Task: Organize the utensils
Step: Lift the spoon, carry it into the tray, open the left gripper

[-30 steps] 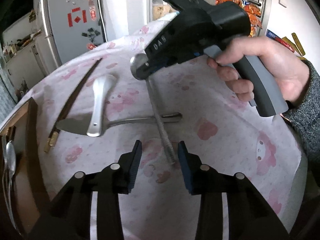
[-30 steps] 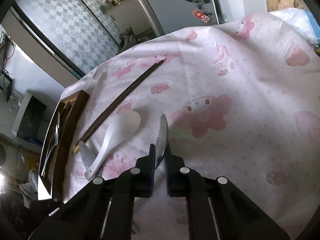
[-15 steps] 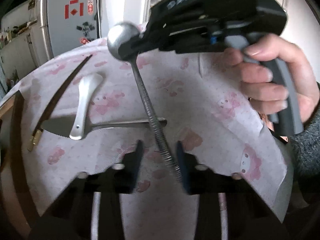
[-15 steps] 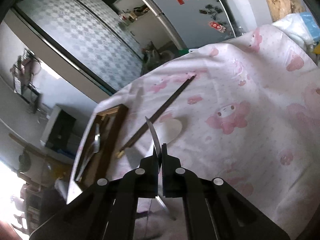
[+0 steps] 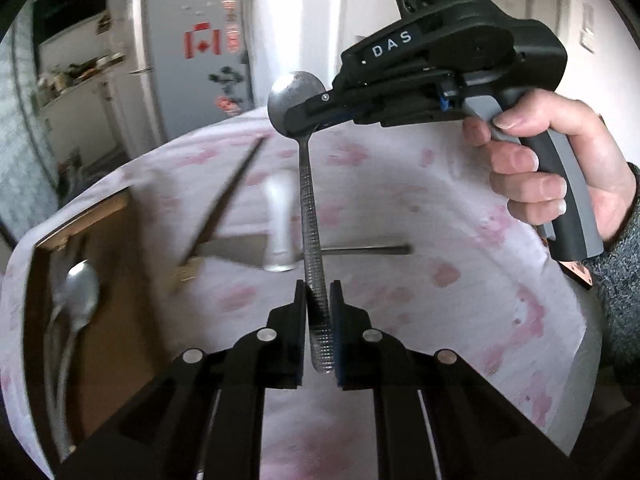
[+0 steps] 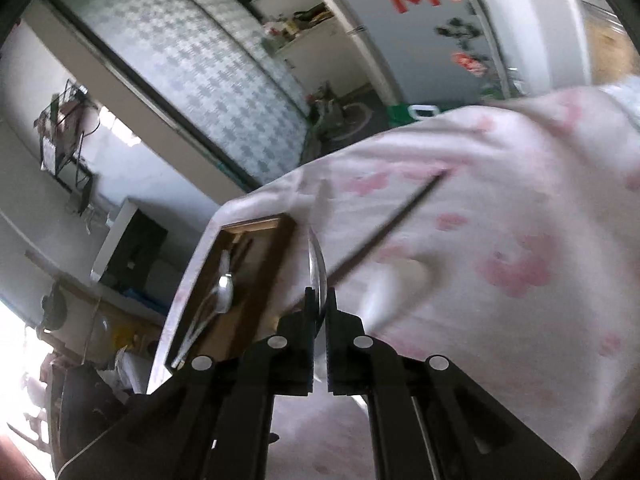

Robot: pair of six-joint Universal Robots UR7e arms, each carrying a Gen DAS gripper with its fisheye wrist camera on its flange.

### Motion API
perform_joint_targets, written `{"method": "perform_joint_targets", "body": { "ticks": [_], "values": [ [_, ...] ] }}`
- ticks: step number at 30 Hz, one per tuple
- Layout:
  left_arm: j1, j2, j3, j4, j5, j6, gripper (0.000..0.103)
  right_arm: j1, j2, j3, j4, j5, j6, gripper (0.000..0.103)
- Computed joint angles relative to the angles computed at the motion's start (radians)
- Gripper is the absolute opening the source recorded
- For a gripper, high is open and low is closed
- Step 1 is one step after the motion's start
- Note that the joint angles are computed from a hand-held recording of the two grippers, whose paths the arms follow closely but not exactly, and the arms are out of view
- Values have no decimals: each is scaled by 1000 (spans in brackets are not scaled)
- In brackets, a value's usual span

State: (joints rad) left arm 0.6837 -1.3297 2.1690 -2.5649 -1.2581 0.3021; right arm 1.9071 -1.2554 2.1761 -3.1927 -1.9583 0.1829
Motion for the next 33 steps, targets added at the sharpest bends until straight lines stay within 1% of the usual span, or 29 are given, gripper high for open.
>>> {"method": "perform_joint_targets", "body": {
  "ticks": [9, 13, 16, 20, 23, 27, 33],
  "values": [
    [142, -83, -86, 99, 85, 11, 11, 34, 246, -239, 89, 79, -11, 6],
    [181, -110, -105, 136, 124, 21, 11, 39, 346, -335, 130, 102, -12, 6],
    [205, -109, -122, 148, 133, 21, 11, 41, 391, -380, 155, 99, -4, 7],
    [212, -101, -119, 145, 137, 31, 10, 44, 418, -410, 179, 82, -3, 7],
    [215, -88, -119, 136, 131, 31, 10, 43, 419, -408, 178, 71, -8, 7],
    [213, -80, -111, 137, 147, 32, 10, 42, 420, -405, 178, 58, -15, 7],
    [213, -79, -103, 124, 151, 31, 10, 35, 422, -403, 195, 49, -18, 11]
  ]
}}
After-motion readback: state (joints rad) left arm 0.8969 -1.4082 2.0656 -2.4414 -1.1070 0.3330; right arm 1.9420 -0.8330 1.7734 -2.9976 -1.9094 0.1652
